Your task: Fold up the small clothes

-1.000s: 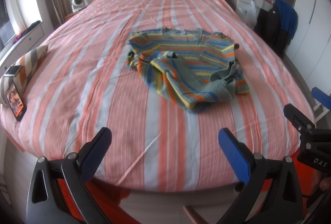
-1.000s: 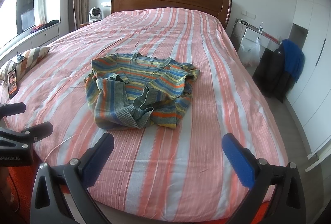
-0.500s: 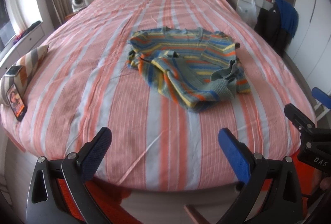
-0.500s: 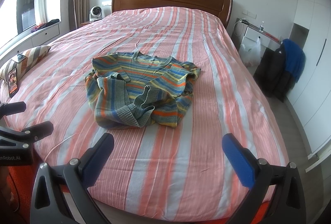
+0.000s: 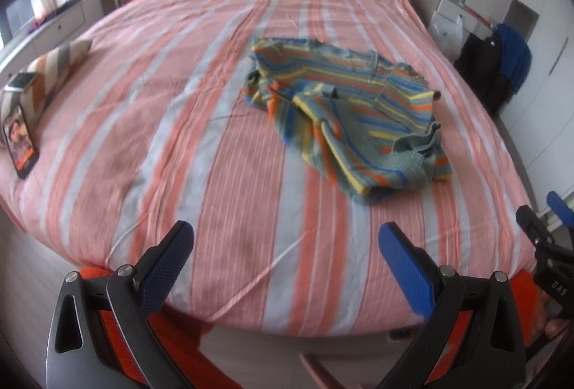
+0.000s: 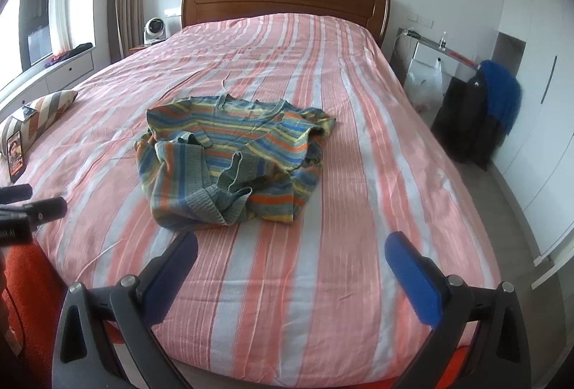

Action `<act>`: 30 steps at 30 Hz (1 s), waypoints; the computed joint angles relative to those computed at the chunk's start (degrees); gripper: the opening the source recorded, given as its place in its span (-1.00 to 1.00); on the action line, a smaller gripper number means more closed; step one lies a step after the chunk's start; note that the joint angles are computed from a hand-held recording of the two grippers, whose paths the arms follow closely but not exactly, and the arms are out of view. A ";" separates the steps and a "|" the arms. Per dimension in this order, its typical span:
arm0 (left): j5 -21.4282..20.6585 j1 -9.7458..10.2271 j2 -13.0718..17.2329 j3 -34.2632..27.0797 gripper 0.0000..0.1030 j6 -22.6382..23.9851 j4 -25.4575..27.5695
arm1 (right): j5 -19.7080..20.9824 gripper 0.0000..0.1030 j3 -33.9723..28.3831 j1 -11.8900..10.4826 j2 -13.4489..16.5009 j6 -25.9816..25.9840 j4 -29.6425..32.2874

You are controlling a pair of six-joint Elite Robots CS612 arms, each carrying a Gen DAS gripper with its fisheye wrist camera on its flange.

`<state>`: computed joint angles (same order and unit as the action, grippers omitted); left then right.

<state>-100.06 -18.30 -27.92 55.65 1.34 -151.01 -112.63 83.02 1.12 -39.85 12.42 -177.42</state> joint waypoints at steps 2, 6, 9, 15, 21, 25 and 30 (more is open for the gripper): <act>0.18 -0.06 -0.02 0.02 0.99 0.16 0.02 | 3.23 0.99 -0.21 -0.85 0.29 -0.30 -0.74; 0.56 -0.35 -0.37 0.72 0.99 0.72 0.14 | 7.90 0.99 -2.63 -2.37 1.65 -0.44 0.94; 1.03 -0.59 -0.45 1.00 0.99 0.97 0.93 | 13.35 0.99 -7.61 -3.28 4.16 -1.42 6.23; 2.88 -0.89 -1.96 3.82 0.99 1.90 -0.61 | 16.65 0.99 -22.02 -3.54 12.75 -1.73 14.75; 4.40 -0.44 -1.68 3.93 0.99 1.68 0.56 | 16.98 -0.28 -24.20 -5.11 14.94 5.07 14.89; 4.29 -0.07 -1.02 3.24 0.99 0.64 1.22 | 18.24 -0.84 -15.04 -6.11 10.12 7.74 8.17; 3.16 0.04 -0.76 3.35 0.99 0.33 0.56 | 17.84 -0.85 -0.32 -6.44 2.19 7.54 1.33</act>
